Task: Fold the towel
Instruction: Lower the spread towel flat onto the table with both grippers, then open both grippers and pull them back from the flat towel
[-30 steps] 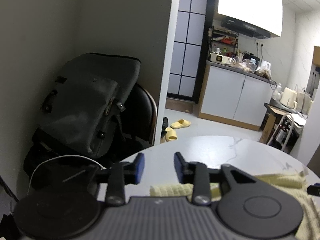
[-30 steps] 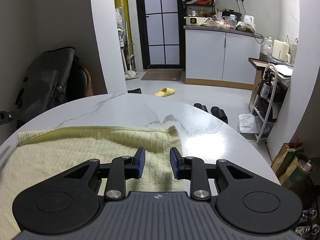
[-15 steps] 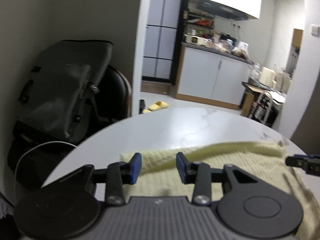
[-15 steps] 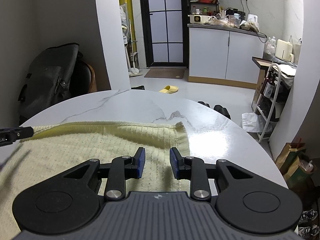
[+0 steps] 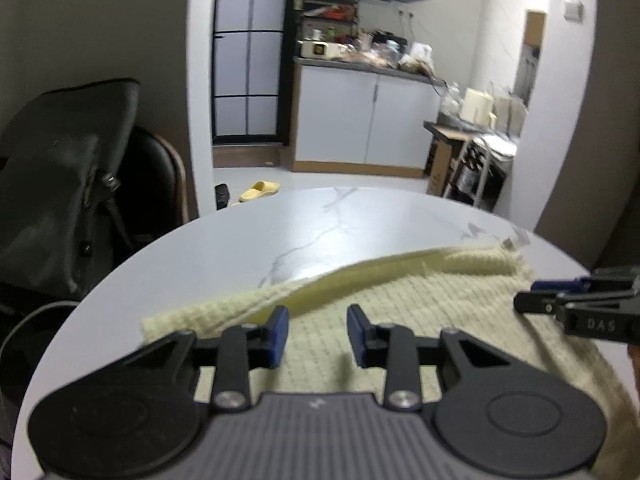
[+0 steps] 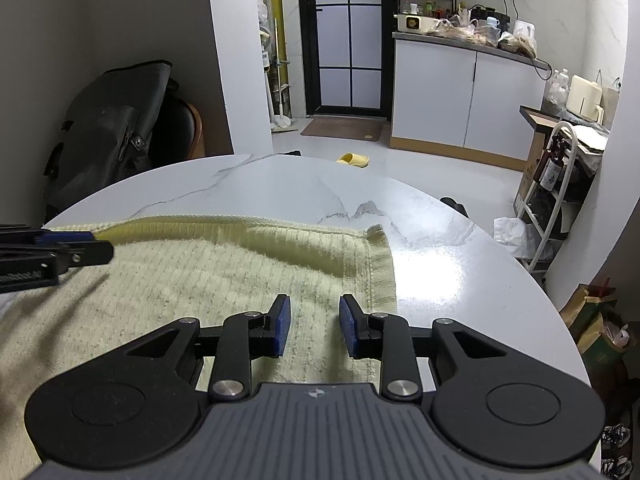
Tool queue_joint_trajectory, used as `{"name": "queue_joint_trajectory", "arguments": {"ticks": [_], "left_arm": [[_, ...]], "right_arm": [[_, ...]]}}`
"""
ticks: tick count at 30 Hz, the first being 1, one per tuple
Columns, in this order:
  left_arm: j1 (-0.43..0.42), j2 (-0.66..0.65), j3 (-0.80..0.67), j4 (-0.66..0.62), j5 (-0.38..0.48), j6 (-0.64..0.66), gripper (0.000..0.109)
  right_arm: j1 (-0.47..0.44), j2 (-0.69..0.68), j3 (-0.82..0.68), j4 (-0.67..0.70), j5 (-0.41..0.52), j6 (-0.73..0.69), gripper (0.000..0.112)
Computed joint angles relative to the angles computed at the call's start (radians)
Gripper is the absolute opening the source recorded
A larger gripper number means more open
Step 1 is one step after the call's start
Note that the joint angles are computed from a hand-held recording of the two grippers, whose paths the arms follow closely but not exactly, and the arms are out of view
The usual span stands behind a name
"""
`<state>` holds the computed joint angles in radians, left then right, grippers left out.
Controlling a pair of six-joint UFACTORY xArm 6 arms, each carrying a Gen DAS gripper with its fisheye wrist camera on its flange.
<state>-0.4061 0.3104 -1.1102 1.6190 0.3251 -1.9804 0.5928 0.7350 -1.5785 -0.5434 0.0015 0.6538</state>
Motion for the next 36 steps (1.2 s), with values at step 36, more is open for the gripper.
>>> {"name": "queue_joint_trajectory", "arguments": {"ticks": [36], "left_arm": [[-0.047,-0.304,0.325,-0.132,0.267,-0.061,0.035]], "right_arm": [[-0.033,-0.056,0.044,-0.357,-0.046,0.386,0.04]]}}
